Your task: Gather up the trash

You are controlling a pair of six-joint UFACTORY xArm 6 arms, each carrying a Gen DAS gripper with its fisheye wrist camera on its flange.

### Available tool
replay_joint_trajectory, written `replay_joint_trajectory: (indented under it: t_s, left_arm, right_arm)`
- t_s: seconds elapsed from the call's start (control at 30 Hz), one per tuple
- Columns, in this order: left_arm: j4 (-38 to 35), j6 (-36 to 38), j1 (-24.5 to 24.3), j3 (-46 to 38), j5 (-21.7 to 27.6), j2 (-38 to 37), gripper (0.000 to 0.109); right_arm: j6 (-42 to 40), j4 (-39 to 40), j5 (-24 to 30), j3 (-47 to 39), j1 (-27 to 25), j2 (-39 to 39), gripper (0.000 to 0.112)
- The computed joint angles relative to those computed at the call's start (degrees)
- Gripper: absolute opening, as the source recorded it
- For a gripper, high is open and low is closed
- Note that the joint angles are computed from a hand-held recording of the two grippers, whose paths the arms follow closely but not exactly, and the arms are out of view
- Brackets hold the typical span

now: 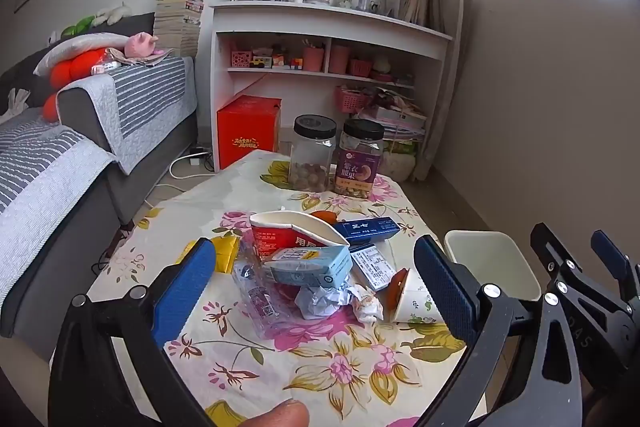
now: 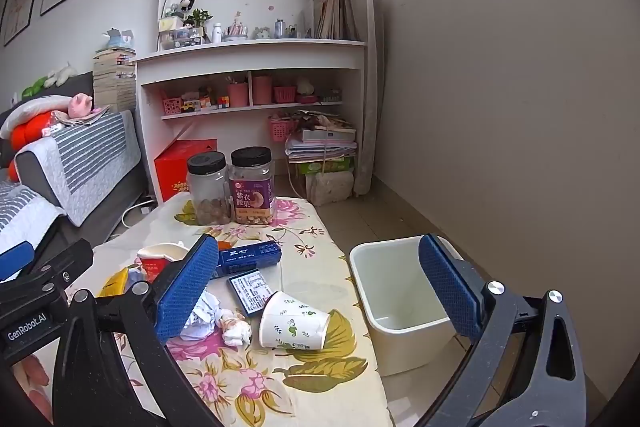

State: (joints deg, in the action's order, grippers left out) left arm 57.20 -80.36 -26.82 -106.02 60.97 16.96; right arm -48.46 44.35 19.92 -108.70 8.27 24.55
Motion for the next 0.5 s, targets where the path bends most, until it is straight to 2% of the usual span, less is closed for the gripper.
replay_joint_trajectory:
  t_s: [0.5]
  left_arm:
    - [0.08, -0.19, -0.10, -0.10, 0.13, 0.29, 0.096]
  right_arm:
    - [-0.43, 0.36, -0.10, 0.58, 0.13, -0.31, 0.096]
